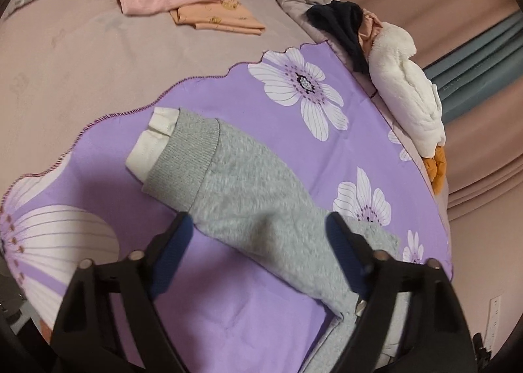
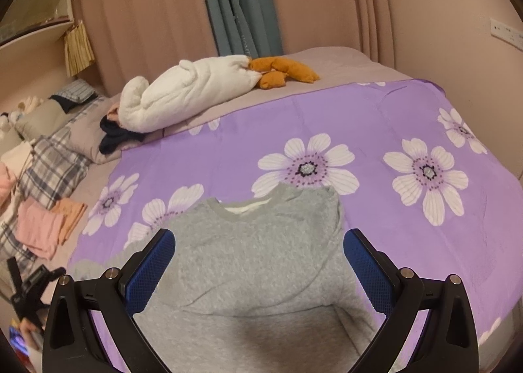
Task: Fold small clothes
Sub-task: 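Move the left gripper to the other sleeve cuff and grasp it, then carry the sleeve cuff with the left gripper across the shirt front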
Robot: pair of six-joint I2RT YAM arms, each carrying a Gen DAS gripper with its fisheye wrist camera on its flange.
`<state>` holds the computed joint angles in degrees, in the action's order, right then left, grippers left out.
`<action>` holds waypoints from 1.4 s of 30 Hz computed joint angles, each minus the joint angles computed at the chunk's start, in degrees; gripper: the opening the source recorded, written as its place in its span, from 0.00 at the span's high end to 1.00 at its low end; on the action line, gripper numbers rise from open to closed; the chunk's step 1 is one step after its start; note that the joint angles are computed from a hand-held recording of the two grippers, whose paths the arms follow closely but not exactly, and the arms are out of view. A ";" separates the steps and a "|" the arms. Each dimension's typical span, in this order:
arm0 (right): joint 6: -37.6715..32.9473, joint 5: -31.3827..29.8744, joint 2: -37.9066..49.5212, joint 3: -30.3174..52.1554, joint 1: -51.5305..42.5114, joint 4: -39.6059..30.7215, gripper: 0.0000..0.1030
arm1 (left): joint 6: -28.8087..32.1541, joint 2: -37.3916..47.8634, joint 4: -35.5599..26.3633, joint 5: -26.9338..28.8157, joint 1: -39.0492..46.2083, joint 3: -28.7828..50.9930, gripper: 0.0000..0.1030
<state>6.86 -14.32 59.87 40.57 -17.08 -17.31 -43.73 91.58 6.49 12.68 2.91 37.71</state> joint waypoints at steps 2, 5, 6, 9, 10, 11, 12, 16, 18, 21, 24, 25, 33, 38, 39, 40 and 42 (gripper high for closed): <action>-0.20 -0.60 0.81 0.15 -0.64 0.50 0.01 | -0.82 1.83 1.01 -0.14 0.67 0.57 0.27; -0.35 -1.17 2.77 0.80 -0.95 0.53 0.01 | -1.91 3.80 1.74 -0.72 1.38 1.36 0.27; -0.39 -1.35 3.39 1.12 -0.99 0.35 0.01 | -2.24 4.26 2.54 -0.37 1.78 1.31 0.27; -0.62 -1.93 3.96 1.26 -1.28 0.30 0.01 | -2.37 5.58 4.00 0.56 2.74 1.75 0.27; -0.61 -1.66 3.90 1.19 -1.18 0.35 0.01 | -2.24 6.13 4.03 0.79 3.14 2.15 0.27; -0.56 -1.27 3.89 1.17 -0.96 0.37 0.01 | -2.12 6.49 4.24 1.05 3.42 2.28 0.27; -0.57 -1.10 4.13 1.23 -0.91 0.47 0.01 | -1.87 6.87 4.80 1.38 3.76 2.37 0.27; -0.22 -0.25 4.96 1.63 0.22 0.45 0.01 | -0.31 7.80 3.18 0.19 4.03 3.83 0.40; -0.24 0.45 5.35 1.75 0.86 0.63 0.01 | -0.44 6.72 1.11 -0.62 4.03 3.85 0.44; -0.28 1.18 5.35 1.75 1.81 0.93 0.01 | -1.46 4.28 0.65 -1.88 4.16 1.65 0.42; -0.23 1.92 5.87 1.88 2.48 1.39 0.01 | -2.29 2.11 -1.99 -5.39 4.21 0.16 0.42; -0.24 2.11 6.08 1.88 2.60 1.59 0.01 | -2.64 1.75 -2.08 -6.03 4.59 -0.57 0.42; 0.48 2.03 7.37 1.58 2.86 2.44 0.01 | -4.14 5.67 5.26 1.09 8.12 -2.19 0.43; 0.76 1.69 7.49 1.03 2.81 2.56 0.01 | -3.94 9.16 8.44 -0.92 7.18 -0.38 0.50; 0.62 1.46 7.37 0.83 2.69 2.56 0.01 | -3.77 9.59 7.96 -2.38 6.57 0.19 0.59; 0.46 1.28 7.37 0.69 2.57 2.62 0.01 | -3.44 9.68 7.55 -3.28 6.15 0.45 0.68; 0.19 0.94 7.44 0.50 2.09 2.64 0.01 | -2.13 8.51 6.21 -5.61 5.14 0.72 0.82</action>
<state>7.05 -13.38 67.31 41.07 -14.99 -14.68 -45.86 100.09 12.71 7.07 8.04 38.43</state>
